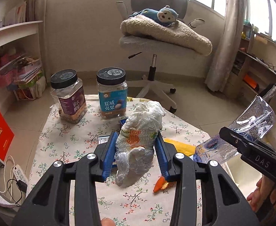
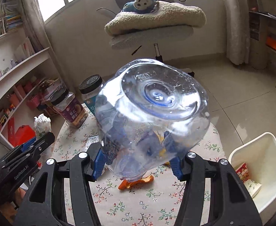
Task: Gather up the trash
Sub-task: 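Drop the bottle into the white bin with the right tool while the left tool drops the tissue there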
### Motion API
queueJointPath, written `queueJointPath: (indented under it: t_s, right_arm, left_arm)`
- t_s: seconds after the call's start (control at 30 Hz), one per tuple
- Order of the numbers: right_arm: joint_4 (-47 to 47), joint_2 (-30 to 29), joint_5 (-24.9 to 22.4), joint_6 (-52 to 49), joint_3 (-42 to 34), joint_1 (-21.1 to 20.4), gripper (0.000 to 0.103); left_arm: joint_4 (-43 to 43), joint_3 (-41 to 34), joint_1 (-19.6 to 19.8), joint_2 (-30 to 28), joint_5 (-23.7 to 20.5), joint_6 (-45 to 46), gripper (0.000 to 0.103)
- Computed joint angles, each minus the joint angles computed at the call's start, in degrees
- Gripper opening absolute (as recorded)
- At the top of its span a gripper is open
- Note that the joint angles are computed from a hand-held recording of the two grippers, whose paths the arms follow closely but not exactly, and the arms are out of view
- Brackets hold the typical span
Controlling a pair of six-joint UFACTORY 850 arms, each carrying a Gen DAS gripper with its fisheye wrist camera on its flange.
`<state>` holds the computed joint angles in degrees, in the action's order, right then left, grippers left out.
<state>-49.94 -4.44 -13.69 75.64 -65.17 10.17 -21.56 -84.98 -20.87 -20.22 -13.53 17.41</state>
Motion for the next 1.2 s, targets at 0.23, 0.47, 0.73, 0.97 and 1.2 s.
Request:
queueJointPath:
  t_s: [0.23, 0.47, 0.73, 0.97, 1.2]
  right_arm:
    - [-11.7, 2.1, -2.1, 10.8, 2.3, -0.8, 0.053]
    - [-16.0, 5.7, -4.6, 15.0, 5.2, -3.1, 0.053]
    - [-11.0, 8.0, -8.6, 12.4, 7.2, -7.4, 0.053]
    - [-4.6, 9.5, -13.3, 8.7, 8.6, -12.0, 0.054]
    - [-4.0, 10.5, -19.2, 9.5, 9.1, -14.7, 0.059]
  left_arm:
    - [3.4, 0.0, -3.1, -0.3, 1.7, -3.1, 0.040]
    - [4.2, -0.8, -5.4, -1.3, 1.9, -3.7, 0.040]
    - [6.0, -1.4, -7.9, -2.4, 1.5, -4.2, 0.040]
    - [2.7, -2.0, -9.8, -3.0, 0.3, 0.1, 0.040]
    - [-7.2, -2.0, -12.6, -3.1, -1.4, 12.0, 0.040]
